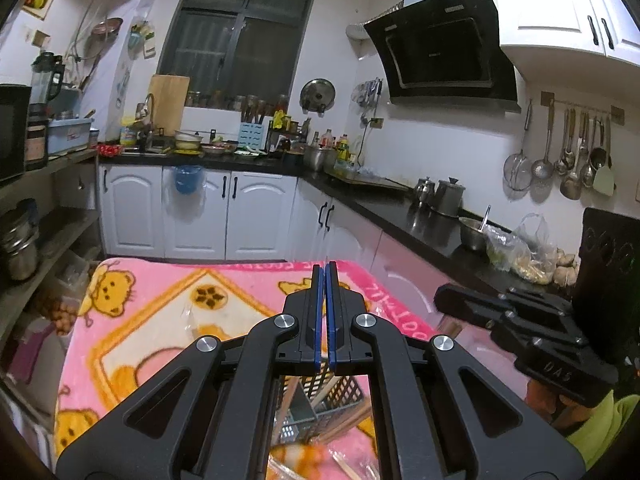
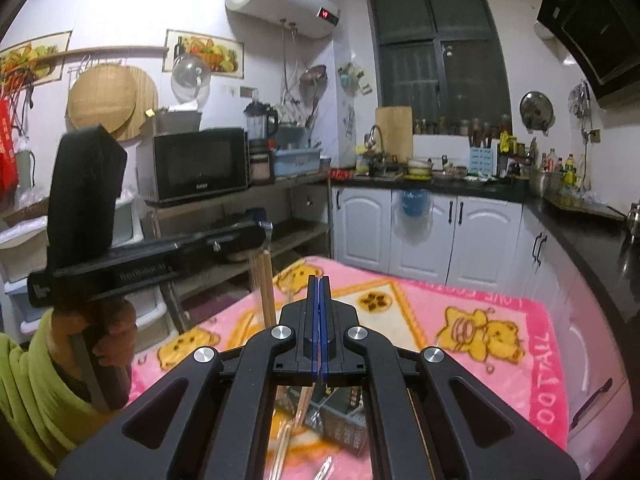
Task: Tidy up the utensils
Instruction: 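Lift the left tool's chopstick into the caddy while the right tool lowers its chopstick in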
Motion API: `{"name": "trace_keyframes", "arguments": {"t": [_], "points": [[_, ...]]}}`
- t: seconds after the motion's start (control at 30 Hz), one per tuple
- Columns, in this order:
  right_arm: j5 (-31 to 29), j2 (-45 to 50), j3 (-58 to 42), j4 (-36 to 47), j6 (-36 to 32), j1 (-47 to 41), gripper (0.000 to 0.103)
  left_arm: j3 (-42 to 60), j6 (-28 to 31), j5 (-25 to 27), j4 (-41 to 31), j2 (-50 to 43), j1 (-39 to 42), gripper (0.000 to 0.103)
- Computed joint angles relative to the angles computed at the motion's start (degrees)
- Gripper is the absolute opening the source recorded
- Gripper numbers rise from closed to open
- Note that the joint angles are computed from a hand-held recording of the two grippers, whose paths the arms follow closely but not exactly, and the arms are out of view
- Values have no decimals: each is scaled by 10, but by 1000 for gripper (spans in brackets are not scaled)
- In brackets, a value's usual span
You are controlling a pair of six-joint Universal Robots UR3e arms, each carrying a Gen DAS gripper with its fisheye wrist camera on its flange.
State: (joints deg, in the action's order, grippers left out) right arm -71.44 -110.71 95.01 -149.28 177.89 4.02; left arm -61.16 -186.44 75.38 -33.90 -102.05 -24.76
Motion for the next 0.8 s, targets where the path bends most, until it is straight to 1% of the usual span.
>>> {"name": "trace_keyframes", "arguments": {"t": [0.2,0.47,0.67,0.8], "points": [[-5,20,-47,-4,8,-11,1,74,-1,12,-13,-41,-9,0],[-6,38,-76,-8,12,-27,1,161,-6,12,-38,-92,-6,0],[-3,40,-70,-15,17,-39,1,201,-16,8,-46,-125,-3,0],[-6,44,-65,-13,16,-41,1,205,-24,1,-42,-140,0,0]]}}
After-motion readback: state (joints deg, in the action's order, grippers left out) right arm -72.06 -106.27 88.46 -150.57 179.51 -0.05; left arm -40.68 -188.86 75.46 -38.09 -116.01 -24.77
